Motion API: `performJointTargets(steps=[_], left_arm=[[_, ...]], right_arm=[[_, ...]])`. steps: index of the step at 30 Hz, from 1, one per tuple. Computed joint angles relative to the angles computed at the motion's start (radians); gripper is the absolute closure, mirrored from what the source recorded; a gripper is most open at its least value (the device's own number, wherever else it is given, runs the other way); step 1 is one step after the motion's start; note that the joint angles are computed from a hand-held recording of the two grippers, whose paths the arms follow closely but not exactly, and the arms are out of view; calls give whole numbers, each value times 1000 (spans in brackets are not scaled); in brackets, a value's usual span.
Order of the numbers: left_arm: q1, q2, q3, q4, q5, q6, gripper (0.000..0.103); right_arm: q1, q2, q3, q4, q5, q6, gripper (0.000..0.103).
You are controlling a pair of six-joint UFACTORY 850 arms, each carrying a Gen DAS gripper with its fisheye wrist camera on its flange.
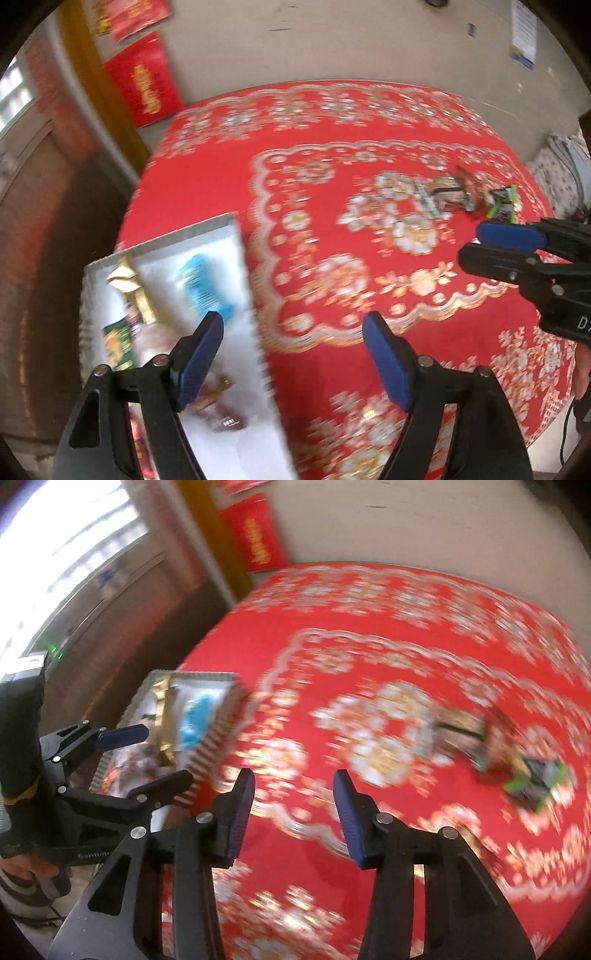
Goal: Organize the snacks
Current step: 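Move both tools back to the remaining snacks on the red tablecloth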
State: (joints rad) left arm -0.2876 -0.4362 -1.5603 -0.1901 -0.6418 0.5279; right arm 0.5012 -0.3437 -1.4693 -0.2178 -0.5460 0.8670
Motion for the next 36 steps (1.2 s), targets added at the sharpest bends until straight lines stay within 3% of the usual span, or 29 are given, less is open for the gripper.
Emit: performJointTargets(steps=[13, 20, 24, 31, 36], left_arm=[[-136, -120, -155, -23, -71, -25, 23], [-182, -220, -276, -61, -110, 118, 23], [-188, -303, -383, -130, -204, 251, 23], [-204, -449, -588, -161, -321, 346, 23], [-208, -536, -718, -193, -411, 413, 23]], right_arm=[[-85, 224, 292, -111, -19, 259, 59], [-119, 282, 372, -97, -7, 276, 59], [-137, 304, 404, -91, 6, 294, 59], [-159, 307, 418, -63, 6, 277, 59], [-162, 299, 415, 19, 32, 105, 59]])
